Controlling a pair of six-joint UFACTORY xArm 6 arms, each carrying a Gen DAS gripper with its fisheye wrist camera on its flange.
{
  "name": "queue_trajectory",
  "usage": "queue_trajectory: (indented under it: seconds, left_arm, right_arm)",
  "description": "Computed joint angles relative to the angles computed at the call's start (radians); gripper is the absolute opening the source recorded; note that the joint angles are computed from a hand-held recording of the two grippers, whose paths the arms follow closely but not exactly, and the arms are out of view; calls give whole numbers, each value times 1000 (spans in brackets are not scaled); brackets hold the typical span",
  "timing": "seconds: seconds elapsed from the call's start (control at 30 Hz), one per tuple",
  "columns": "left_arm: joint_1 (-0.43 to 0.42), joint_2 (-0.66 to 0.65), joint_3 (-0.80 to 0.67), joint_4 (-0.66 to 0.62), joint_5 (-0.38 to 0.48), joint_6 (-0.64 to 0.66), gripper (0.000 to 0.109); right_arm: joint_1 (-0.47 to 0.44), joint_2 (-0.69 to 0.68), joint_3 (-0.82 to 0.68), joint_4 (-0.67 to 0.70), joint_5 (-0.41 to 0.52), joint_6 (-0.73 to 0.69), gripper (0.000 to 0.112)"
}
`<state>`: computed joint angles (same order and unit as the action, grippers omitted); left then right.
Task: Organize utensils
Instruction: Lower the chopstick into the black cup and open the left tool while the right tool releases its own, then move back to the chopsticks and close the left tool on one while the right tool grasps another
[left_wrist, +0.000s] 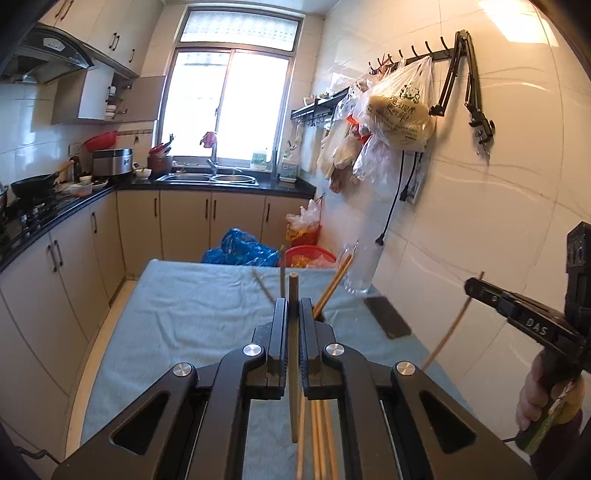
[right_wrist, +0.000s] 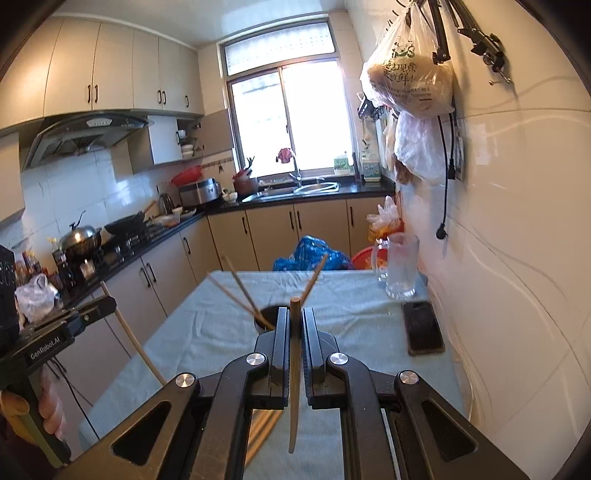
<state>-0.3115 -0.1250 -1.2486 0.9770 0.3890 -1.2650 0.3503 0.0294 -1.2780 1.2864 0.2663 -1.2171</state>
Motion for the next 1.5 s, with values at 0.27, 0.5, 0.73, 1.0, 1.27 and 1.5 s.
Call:
queue_trajectory:
  seconds: [0.27,0.5,0.73,1.0,1.27,1.5]
  left_arm:
    - [21,271,-394,-33,34,113,5]
    - [34,597,-834,-184,120,308,5]
    - [44,893,-1219,-465,323,545,5]
    - [43,770,-1003,-434,244,485,15]
    - [29,536,-690,-332,127,373,38]
    - [17,272,-356,-138,54,174,49]
  right_arm:
    - [9,266,-391,-137,39,238,7]
    - [17,517,-731,-304,37,463,7]
    - [-13,799,-1065,-672,173,842,7]
    - [-47,983,-1317,-757,333,970,10]
    - [-43,790,-1012,-682,200,863,34]
    - [-44,528,-635,-538,83,684,44]
